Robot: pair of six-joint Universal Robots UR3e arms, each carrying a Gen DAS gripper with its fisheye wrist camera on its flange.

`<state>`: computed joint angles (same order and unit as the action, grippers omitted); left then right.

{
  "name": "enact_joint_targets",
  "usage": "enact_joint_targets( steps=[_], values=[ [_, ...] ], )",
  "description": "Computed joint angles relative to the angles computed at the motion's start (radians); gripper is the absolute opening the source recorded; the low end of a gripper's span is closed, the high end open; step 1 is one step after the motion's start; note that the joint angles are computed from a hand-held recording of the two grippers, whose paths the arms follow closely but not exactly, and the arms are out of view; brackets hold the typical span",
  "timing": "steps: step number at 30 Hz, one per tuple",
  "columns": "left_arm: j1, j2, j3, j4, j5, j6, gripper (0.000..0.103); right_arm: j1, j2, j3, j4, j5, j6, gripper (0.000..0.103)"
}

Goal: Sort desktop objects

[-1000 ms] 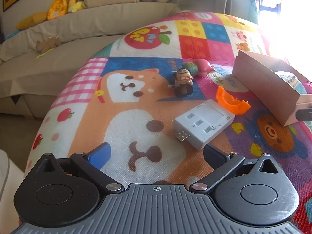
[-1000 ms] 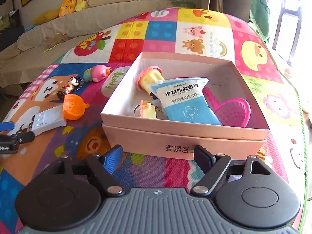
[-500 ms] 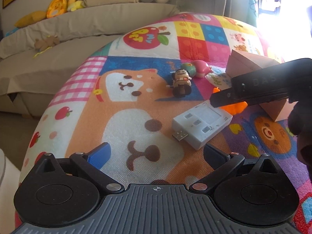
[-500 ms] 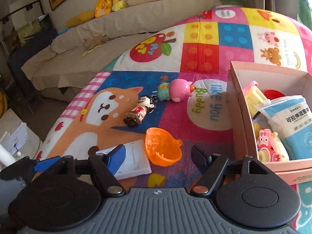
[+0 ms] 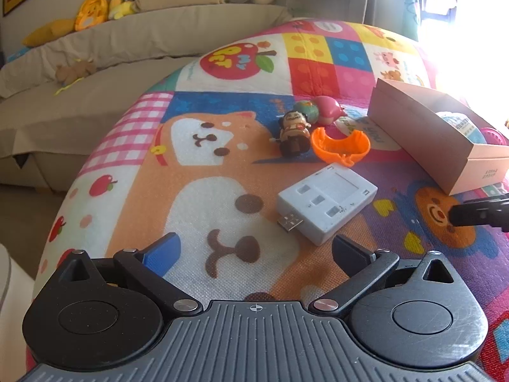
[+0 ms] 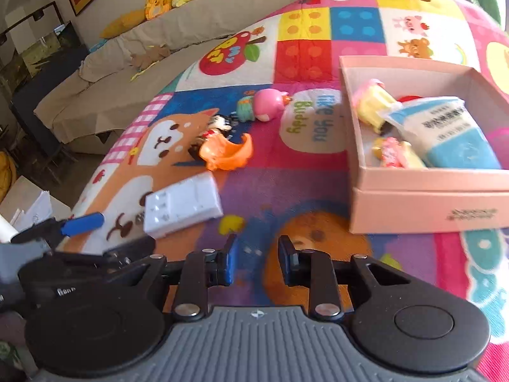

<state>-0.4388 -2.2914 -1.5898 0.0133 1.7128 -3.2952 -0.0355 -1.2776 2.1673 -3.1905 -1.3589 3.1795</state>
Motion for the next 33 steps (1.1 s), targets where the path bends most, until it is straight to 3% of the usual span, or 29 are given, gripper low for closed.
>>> enact_joint_targets(
  steps=[1, 5, 7, 8, 13, 16, 20, 21, 23, 27, 30, 33],
  values=[
    [-0.004, -0.002, 0.006, -0.008, 0.006, 0.003, 0.103, -0.015, -0.031, 0.054, -0.039, -0.033, -0.006, 0.035],
    [-0.012, -0.008, 0.026, -0.033, 0.021, 0.011, 0.103, -0.138, -0.126, 0.244, -0.241, -0.084, 0.013, 0.085],
    [-0.016, -0.012, 0.035, -0.042, 0.027, 0.015, 0.103, -0.190, -0.112, 0.278, -0.346, -0.113, 0.039, 0.098],
    [-0.018, -0.012, 0.035, -0.041, 0.031, 0.016, 0.103, -0.228, -0.104, 0.289, -0.392, -0.113, 0.060, 0.099],
    [-0.023, -0.011, 0.007, 0.021, 0.022, 0.047, 0.103, -0.453, -0.030, 0.278, -0.546, 0.084, 0.211, 0.103],
    [-0.031, -0.009, -0.026, 0.096, 0.006, 0.090, 0.103, -0.476, 0.075, 0.142, -0.490, 0.054, 0.284, 0.103],
    [-0.046, -0.016, -0.038, 0.148, 0.012, 0.124, 0.103, -0.543, 0.134, 0.075, -0.403, 0.229, 0.348, 0.103],
    [-0.045, -0.017, -0.034, 0.141, 0.009, 0.125, 0.103, -0.520, 0.139, 0.070, -0.412, 0.204, 0.364, 0.103],
    [-0.037, -0.014, -0.022, 0.110, -0.004, 0.116, 0.103, -0.478, 0.136, 0.061, -0.406, 0.158, 0.360, 0.103],
    [-0.028, -0.010, -0.029, 0.108, -0.016, 0.102, 0.103, -0.483, 0.091, 0.100, -0.363, 0.286, 0.288, 0.103],
    [-0.028, -0.009, -0.043, 0.134, -0.012, 0.099, 0.103, -0.336, 0.044, 0.131, -0.500, 0.072, 0.271, 0.103],
    [-0.026, -0.010, -0.032, 0.111, -0.009, 0.088, 0.103, -0.156, -0.002, 0.092, -0.514, -0.060, 0.120, 0.103]
  ],
)
